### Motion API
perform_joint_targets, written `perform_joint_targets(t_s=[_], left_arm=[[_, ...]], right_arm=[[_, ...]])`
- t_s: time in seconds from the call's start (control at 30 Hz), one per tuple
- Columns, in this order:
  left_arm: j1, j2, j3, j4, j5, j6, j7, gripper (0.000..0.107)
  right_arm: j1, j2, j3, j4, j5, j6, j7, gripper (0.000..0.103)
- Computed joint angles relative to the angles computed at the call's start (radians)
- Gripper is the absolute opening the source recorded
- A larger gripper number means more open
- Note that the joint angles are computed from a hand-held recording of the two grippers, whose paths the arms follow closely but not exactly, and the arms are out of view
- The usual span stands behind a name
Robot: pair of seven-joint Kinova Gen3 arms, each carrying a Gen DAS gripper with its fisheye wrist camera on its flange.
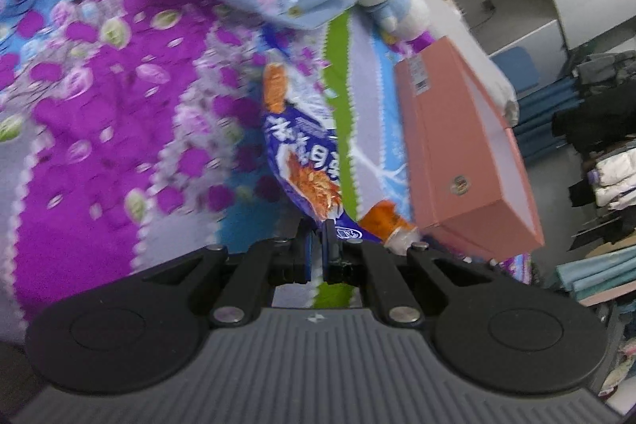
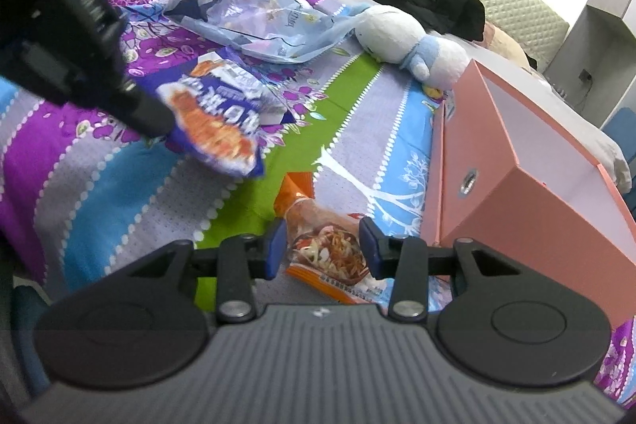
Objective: Organize snacks
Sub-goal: 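Lift the blue bag with the left tool while the right tool lifts the shrimp bag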
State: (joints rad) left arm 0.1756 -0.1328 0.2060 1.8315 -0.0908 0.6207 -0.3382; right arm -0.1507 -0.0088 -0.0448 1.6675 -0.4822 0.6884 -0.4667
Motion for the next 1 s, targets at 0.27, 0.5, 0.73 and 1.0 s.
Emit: perform_joint_targets(t_s=[0.27, 0.5, 0.73, 1.0], left_arm=[[0.022, 0.039, 0.012, -0.08, -0.042, 0.162, 0.022, 0.018], [0.068, 0.087, 0.009, -0.174, -0.135, 0.315, 0.077, 0.085], [0.095, 0.116, -0.016, -0.229, -0.158, 0.364, 0.051, 0.097], [0.149, 0.152, -0.007, -0.276, -0.342, 0.437, 0.172, 0.099]], right_arm=[[0.008, 0.004, 0.005, 0.019, -0.072, 0.001, 0.043, 0.052], [0.049, 0.02, 0.027, -0.01, -0.196, 0.079, 0.08, 0.083], [0.114, 0.069, 0.03, -0.08, -0.272, 0.222, 0.025, 0.086], [0.148, 0.094, 0.018, -0.106, -0.291, 0.243, -0.051, 0.086]])
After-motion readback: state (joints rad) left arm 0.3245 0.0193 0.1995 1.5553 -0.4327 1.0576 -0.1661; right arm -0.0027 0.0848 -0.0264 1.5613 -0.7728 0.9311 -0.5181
